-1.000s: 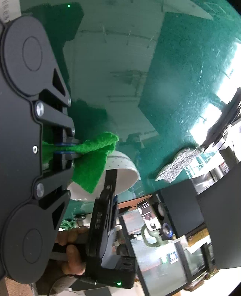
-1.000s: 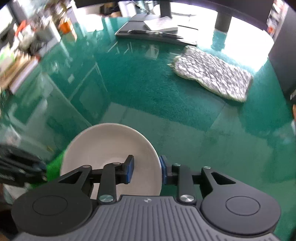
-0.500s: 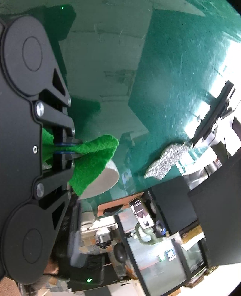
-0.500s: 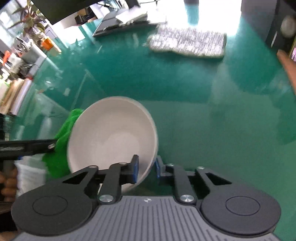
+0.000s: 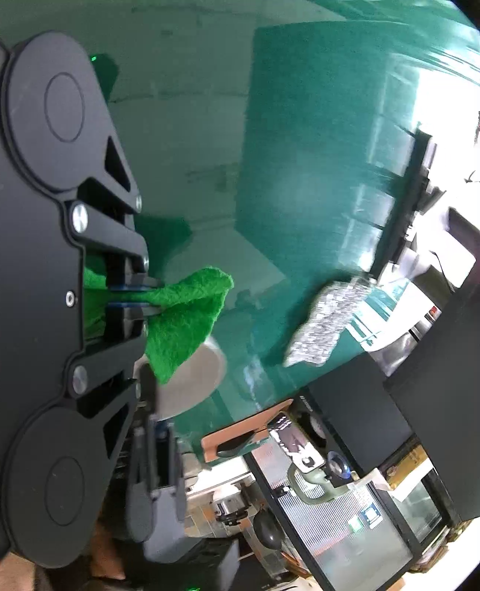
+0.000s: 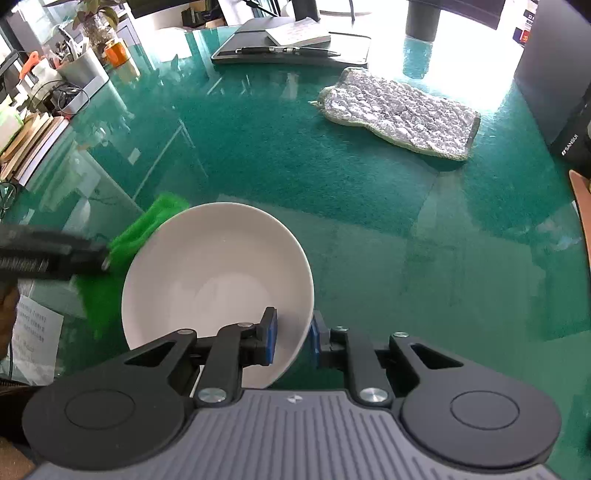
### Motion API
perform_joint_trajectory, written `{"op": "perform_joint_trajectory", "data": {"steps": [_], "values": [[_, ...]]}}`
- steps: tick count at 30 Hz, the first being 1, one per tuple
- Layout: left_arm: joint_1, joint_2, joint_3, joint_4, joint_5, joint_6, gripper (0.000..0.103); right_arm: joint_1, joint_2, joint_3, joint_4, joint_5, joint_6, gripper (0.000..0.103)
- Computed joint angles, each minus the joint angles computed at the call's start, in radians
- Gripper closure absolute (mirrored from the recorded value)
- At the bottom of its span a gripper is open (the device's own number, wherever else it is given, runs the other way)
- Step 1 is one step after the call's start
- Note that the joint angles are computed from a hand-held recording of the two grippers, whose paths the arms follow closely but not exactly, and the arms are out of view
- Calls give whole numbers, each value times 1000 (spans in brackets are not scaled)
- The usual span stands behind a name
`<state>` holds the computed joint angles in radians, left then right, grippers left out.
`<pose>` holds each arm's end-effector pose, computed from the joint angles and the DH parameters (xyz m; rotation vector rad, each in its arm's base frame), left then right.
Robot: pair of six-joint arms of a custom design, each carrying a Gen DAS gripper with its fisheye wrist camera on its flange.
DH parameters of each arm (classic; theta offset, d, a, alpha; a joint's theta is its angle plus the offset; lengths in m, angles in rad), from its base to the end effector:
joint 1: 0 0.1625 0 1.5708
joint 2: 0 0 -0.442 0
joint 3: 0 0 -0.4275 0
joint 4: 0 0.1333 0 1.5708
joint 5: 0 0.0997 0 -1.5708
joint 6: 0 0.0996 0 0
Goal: Clean bowl
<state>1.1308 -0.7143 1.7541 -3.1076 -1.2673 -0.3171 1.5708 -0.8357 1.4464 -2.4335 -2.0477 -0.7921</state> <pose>-0.1435 -0.6878 0.0474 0.0663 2.9259 -0.8548 0.0876 -0.7653 0.1844 0.9316 -2.4360 0.0602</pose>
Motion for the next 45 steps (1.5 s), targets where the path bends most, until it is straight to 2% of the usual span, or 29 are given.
{"op": "perform_joint_trajectory", "data": {"steps": [7,11,15,18,25,33,37,43,45], "values": [[-17,2,-18,43,37,59,99,8,17,-6,-26,-4,9,85],[-18,-26,35,45,8,15,99,12,38,-29,-43,2,5,84],[-26,-41,73,63,-43,2,98,20,58,-45,-55,-2,-35,84],[-34,-32,73,58,1,-22,99,24,64,-51,-42,-5,-74,85],[-15,-23,39,1,57,-15,99,21,52,-43,-22,-5,-63,85],[-7,9,-36,-14,68,48,98,23,51,-35,-30,-6,-49,85],[-17,-15,4,4,54,52,98,22,61,-50,-29,-6,-49,85],[-36,-56,99,-5,18,-3,98,25,72,-63,-27,-6,-68,83],[-42,-61,113,-17,28,-13,97,25,72,-60,-27,-6,-79,83]]}}
